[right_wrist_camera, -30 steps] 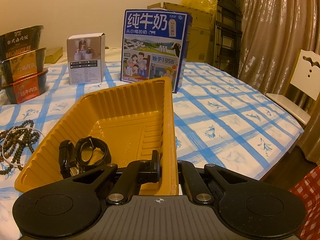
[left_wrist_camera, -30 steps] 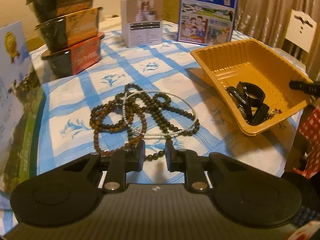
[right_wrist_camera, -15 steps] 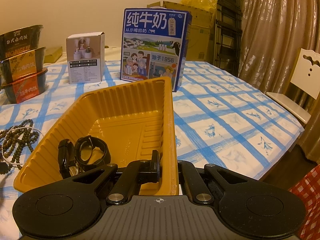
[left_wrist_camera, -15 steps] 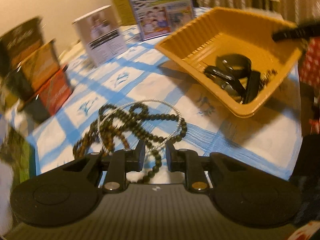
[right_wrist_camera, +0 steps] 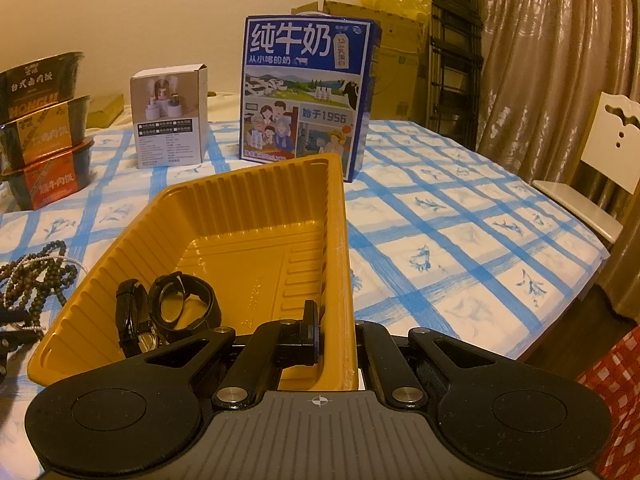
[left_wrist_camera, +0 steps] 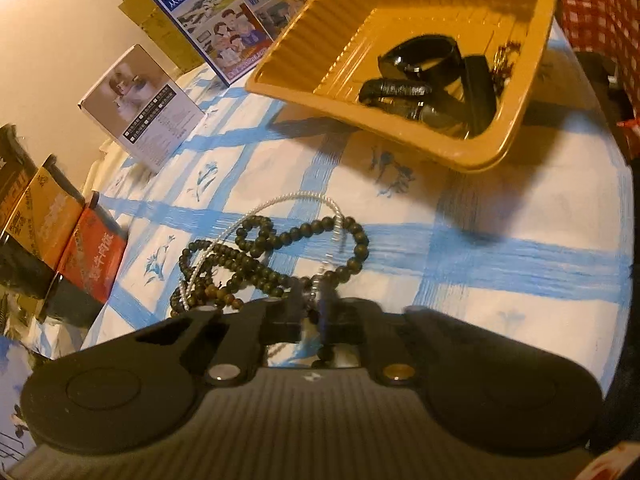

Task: Organize jewelry
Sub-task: 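Grasp the thin pearl strand from the bead pile with the left gripper, then carry the pearl strand into the orange tray and open the left gripper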

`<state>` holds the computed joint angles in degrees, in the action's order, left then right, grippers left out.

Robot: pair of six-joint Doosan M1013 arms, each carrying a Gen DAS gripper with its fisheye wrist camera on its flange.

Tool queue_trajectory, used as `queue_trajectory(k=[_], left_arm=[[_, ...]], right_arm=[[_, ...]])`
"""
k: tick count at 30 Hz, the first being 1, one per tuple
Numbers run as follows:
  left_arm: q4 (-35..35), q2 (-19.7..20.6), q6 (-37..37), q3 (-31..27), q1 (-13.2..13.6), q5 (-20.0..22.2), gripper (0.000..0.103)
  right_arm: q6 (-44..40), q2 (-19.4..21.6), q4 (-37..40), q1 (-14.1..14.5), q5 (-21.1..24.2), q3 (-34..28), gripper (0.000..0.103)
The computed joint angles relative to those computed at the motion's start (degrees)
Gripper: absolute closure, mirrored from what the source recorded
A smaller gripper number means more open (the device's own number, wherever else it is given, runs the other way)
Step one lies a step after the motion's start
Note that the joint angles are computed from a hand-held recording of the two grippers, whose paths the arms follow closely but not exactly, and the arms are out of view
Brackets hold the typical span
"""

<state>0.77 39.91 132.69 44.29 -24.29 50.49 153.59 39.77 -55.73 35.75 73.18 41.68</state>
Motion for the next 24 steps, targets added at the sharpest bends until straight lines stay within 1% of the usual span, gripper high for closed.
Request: queue_trajectory(k=[1,4,11,16,21,24], left_arm=[[-0.1,0.0,0.9,0.1,0.0,-0.3,0.1],[-0.7,-0.1,1.4,0.1,0.2,-0.8,0.1],[-4.5,-0.5,-4.3,-1.4,1.4,-2.5,0.1],[-9.0,0.3,-8.6,-6.4,2.9,-2.7,0.1],[-12.0,1.6,-14.3,-12.5,3.9,-3.1,0.1],[-15.3,2.9,-16.4,-17.0,4.4,-2.2,0.1]], right_arm=[[0.1,0.0,0.0,0.0,0.0,0.0,0.1],[0.0,0.0,0.0,0.0,0.0,0.0,0.1],[0.1,-0.1,0.0,0.0,-0.1,0.2,0.1],[0.1,0.0,0.0,0.0,-0.1,0.0,0.1],[0.0,0.0,0.0,0.0,-0.1,0.0,0.1],[0.1,0.0,0.0,0.0,-0.1,0.1,0.1]])
